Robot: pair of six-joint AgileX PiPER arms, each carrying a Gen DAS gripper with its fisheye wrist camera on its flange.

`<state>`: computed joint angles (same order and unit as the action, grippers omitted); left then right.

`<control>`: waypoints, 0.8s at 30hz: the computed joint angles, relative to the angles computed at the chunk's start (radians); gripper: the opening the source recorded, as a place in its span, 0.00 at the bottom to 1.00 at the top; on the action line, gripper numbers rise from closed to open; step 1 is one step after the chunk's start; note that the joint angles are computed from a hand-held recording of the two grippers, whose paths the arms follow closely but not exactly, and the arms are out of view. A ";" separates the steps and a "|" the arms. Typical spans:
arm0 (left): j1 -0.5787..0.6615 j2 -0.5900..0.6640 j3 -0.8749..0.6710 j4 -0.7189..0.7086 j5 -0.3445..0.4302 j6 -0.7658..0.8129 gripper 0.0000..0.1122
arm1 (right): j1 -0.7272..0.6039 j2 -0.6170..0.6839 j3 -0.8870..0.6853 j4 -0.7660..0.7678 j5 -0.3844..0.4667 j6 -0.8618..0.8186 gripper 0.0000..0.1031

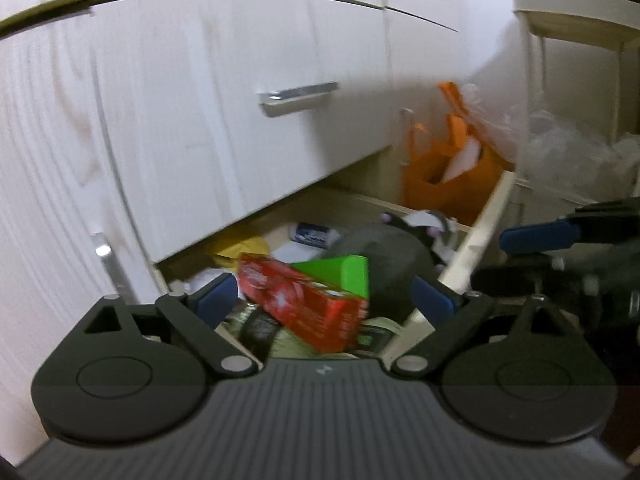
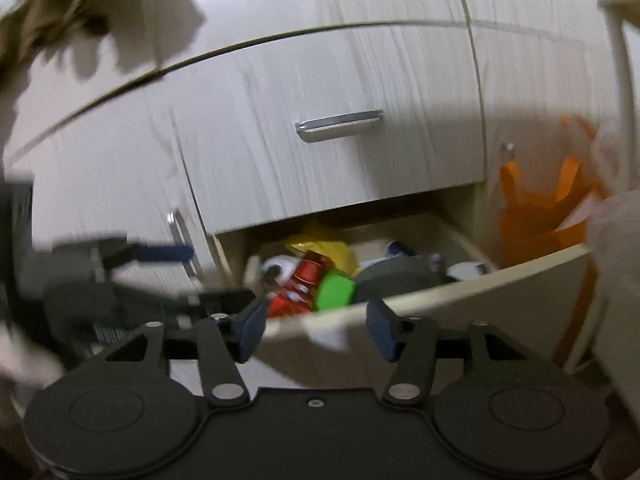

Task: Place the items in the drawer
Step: 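Withdraw the right gripper from the drawer and move it to the drawer front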

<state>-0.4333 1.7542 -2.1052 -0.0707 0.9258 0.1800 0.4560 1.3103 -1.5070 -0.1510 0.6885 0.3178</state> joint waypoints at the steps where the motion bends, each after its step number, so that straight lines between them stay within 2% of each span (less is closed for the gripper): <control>1: -0.004 -0.007 0.009 -0.001 0.006 0.001 0.85 | -0.002 -0.011 0.032 -0.017 -0.013 -0.014 0.67; 3: -0.016 -0.032 0.048 0.014 -0.003 -0.008 0.85 | -0.022 -0.001 0.050 -0.012 -0.004 -0.040 0.67; 7: -0.043 -0.063 0.112 0.037 -0.026 -0.003 0.86 | -0.072 0.020 0.038 0.105 0.012 -0.106 0.67; 11: -0.058 -0.069 0.125 0.037 -0.030 0.001 0.86 | -0.032 0.029 0.031 0.028 0.051 -0.071 0.65; 14: -0.064 -0.075 0.134 0.039 -0.036 0.004 0.86 | -0.032 0.027 0.055 0.057 0.051 -0.078 0.65; 17: -0.068 -0.076 0.139 0.047 -0.033 0.004 0.86 | -0.004 0.020 0.082 0.018 0.064 -0.050 0.65; 19: -0.071 -0.074 0.136 0.061 -0.033 -0.016 0.86 | 0.012 0.029 0.091 -0.021 0.058 -0.029 0.60; 20: -0.069 -0.075 0.140 0.069 -0.036 -0.042 0.86 | 0.013 0.031 0.096 -0.040 0.052 -0.024 0.45; 21: -0.066 -0.077 0.142 0.075 -0.037 -0.073 0.86 | 0.008 0.035 0.093 -0.039 0.058 -0.036 0.41; 23: -0.050 -0.082 0.151 0.048 -0.035 -0.084 0.86 | -0.010 0.040 0.091 -0.022 0.066 -0.070 0.41; 24: -0.040 -0.085 0.157 0.029 -0.034 -0.082 0.86 | -0.035 0.035 0.101 0.033 0.055 -0.107 0.41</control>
